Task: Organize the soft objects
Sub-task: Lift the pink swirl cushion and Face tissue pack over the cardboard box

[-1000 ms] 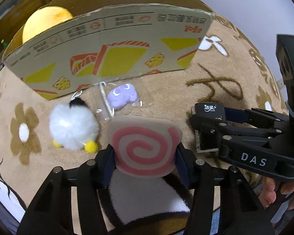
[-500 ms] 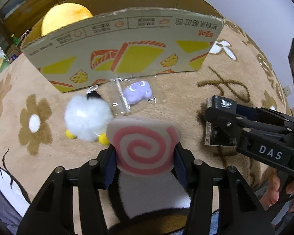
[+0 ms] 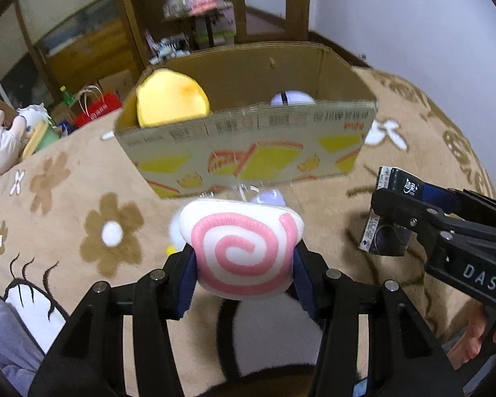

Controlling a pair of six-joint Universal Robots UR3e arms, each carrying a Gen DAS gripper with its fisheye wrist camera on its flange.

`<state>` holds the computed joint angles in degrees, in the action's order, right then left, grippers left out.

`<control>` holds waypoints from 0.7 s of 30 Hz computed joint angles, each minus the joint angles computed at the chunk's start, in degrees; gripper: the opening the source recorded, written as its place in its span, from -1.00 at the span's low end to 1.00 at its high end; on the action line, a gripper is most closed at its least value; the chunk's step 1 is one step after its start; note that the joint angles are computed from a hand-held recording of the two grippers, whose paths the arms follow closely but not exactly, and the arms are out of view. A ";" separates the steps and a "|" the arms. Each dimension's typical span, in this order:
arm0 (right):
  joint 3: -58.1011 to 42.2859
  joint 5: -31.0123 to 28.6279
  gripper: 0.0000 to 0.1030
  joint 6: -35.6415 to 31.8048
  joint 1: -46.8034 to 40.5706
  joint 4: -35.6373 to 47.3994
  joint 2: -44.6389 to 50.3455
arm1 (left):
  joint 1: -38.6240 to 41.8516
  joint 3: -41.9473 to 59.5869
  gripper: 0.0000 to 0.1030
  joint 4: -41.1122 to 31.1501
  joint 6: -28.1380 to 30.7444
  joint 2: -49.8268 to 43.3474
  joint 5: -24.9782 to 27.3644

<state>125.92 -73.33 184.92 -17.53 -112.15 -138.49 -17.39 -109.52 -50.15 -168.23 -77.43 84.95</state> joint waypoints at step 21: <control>-9.21 -3.80 0.07 2.45 7.06 -13.82 6.03 | 2.62 1.90 -0.04 7.28 2.27 6.52 -1.70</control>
<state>116.71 -77.13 187.37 -10.47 -125.97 -132.45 -14.77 -107.62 -42.88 -165.96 -70.91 83.25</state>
